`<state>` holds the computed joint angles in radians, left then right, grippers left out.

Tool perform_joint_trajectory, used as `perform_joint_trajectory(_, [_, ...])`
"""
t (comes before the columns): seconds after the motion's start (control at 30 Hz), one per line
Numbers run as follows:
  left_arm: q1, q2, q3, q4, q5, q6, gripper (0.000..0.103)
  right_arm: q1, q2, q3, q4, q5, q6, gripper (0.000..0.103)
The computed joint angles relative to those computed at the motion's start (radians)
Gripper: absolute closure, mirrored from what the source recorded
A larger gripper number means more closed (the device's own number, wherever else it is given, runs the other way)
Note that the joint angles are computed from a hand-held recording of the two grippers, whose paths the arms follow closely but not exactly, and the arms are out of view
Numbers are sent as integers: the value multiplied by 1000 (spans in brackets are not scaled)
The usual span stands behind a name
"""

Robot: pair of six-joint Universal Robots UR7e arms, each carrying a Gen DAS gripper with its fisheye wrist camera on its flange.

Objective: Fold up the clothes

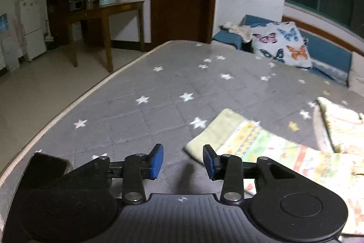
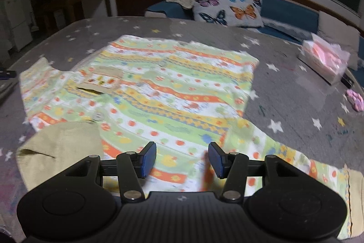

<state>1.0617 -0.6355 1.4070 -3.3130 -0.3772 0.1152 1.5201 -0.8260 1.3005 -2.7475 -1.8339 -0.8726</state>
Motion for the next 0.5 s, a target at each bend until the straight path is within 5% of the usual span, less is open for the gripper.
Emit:
perform_joint_trajectory(0.27, [-12,64,-90,84,-163,61,62,23,-20,41,68,86,-47,52])
perform_joint_trajectory(0.5, [-31,124,-150,204,-292,46,62,26,-17,79,101,51,-89,51])
